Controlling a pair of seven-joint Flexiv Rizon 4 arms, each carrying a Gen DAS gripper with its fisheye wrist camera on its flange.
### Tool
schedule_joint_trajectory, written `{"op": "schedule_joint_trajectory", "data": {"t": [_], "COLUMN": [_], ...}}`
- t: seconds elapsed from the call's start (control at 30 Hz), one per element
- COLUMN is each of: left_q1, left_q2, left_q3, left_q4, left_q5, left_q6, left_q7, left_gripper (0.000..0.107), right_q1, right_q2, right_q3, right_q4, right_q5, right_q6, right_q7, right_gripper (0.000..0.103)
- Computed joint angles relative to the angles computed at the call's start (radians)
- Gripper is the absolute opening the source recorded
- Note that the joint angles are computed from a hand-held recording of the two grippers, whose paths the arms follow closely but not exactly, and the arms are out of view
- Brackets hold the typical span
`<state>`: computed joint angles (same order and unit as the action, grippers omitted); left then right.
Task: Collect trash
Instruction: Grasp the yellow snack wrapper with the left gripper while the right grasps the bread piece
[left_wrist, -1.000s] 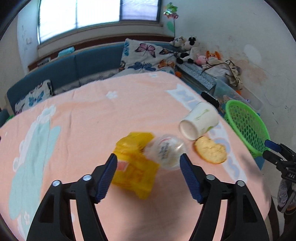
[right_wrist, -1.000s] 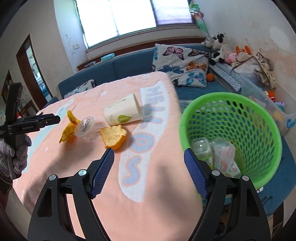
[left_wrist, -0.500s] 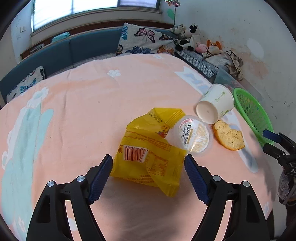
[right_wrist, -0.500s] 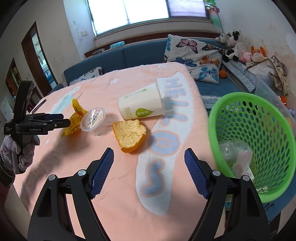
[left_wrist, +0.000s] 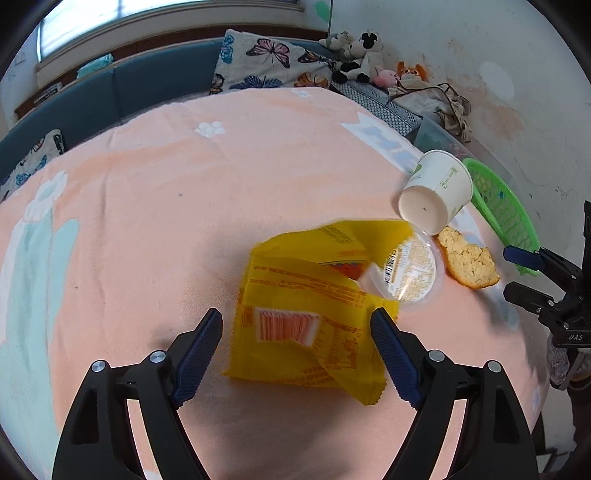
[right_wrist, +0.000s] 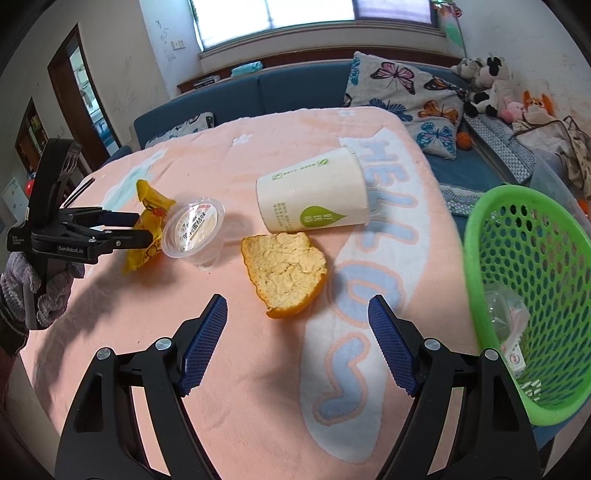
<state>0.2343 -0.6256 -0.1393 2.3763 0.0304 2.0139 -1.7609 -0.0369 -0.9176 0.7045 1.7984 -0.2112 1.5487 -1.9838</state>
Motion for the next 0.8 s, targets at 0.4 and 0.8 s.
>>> {"op": "schedule_joint_trajectory", "data": {"t": [0.4,0.8], "left_q1": [0.072,0.015], "left_q2": [-0.055,-0.029], "left_q3": [-0.035,0.024], "left_q4": [0.002,0.057], "left_q5": [0.083,0.069], "left_q6": [0.078,0.145], "left_q7": [-0.02,-0.029], "left_gripper": [0.049,0.032], "right_q1": [0.064,0.168], "right_q2": [-0.018,-0.033], "right_q3": [-0.039,-0.126], "right_q4": [-0.058,-0.118], "right_q5": [0.023,0.051], "right_q6": [-0.046,-0.062], "right_q7": [-0.009,-0.007], "right_gripper": [0.079,0.076]}}
